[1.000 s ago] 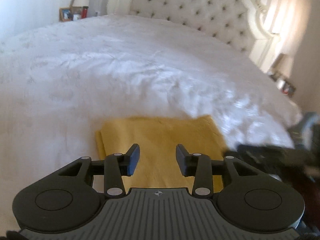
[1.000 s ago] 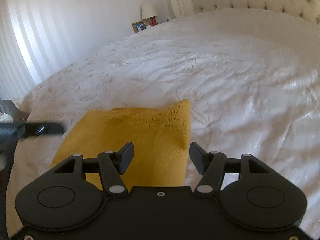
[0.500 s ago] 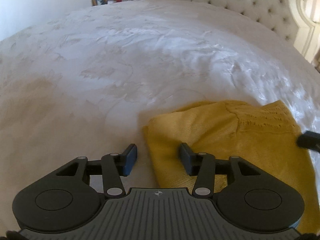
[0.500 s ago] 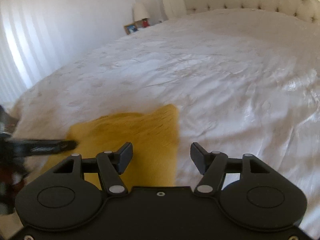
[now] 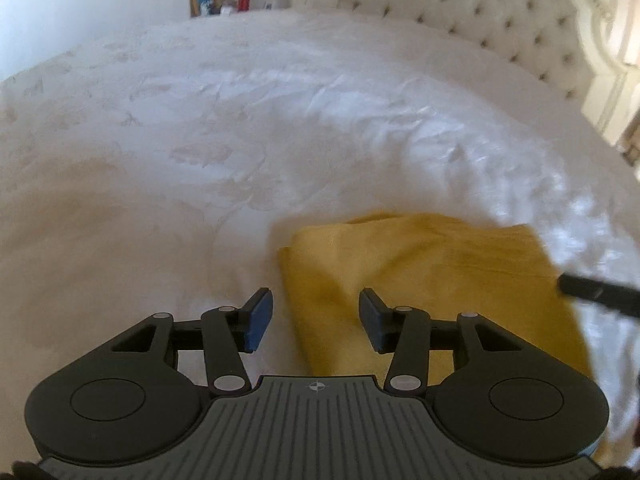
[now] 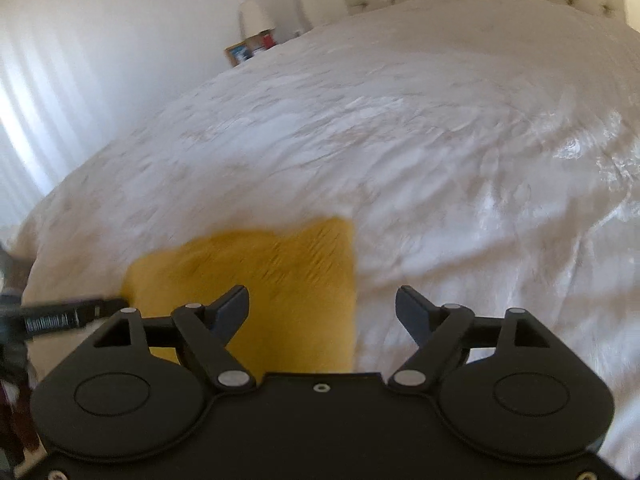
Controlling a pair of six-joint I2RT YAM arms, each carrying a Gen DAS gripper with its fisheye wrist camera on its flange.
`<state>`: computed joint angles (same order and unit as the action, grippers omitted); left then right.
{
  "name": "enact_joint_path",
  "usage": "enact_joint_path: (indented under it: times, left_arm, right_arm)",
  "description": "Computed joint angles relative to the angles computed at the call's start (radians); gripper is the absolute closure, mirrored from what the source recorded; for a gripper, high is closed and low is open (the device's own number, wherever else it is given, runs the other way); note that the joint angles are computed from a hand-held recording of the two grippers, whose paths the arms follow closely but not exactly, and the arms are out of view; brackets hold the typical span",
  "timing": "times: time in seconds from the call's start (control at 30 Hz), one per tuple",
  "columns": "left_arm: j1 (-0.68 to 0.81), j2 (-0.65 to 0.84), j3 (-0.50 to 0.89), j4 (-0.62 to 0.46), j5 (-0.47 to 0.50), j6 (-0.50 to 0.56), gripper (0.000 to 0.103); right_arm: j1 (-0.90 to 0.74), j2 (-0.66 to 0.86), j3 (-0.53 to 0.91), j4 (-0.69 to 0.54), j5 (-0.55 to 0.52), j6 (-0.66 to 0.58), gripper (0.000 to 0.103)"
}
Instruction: Fold small clothes
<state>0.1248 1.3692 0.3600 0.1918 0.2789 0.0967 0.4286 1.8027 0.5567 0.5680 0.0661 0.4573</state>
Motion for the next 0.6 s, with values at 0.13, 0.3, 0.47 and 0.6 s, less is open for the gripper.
enact_joint_path:
  times: [0.13, 0.3, 0.47, 0.6]
  left_arm:
    - [-0.008, -0.225, -0.111, -0.109, 0.022, 0.041, 0.056]
    - [-0.013, -0.307, -0.222, -0.166, -0.003, 0.090, 0.054]
    - [0.045, -0.418, -0.272, -0.232, 0.010, 0.114, 0.044]
    - [0.072, -0.492, -0.251, -0.341, 0.027, 0.121, 0.043]
  right_arm:
    - [0.087, -0.042, -0.021, -0.108, 0.059, 0.013, 0.016]
    - [0.183, -0.049, -0.010, -0.273, 0.105, 0.053, 0.008]
    - [0.244, -0.096, -0.061, -0.309, 0.128, 0.123, 0.006]
    - [0.275, -0.166, -0.093, -0.354, 0.157, 0.167, 0.006]
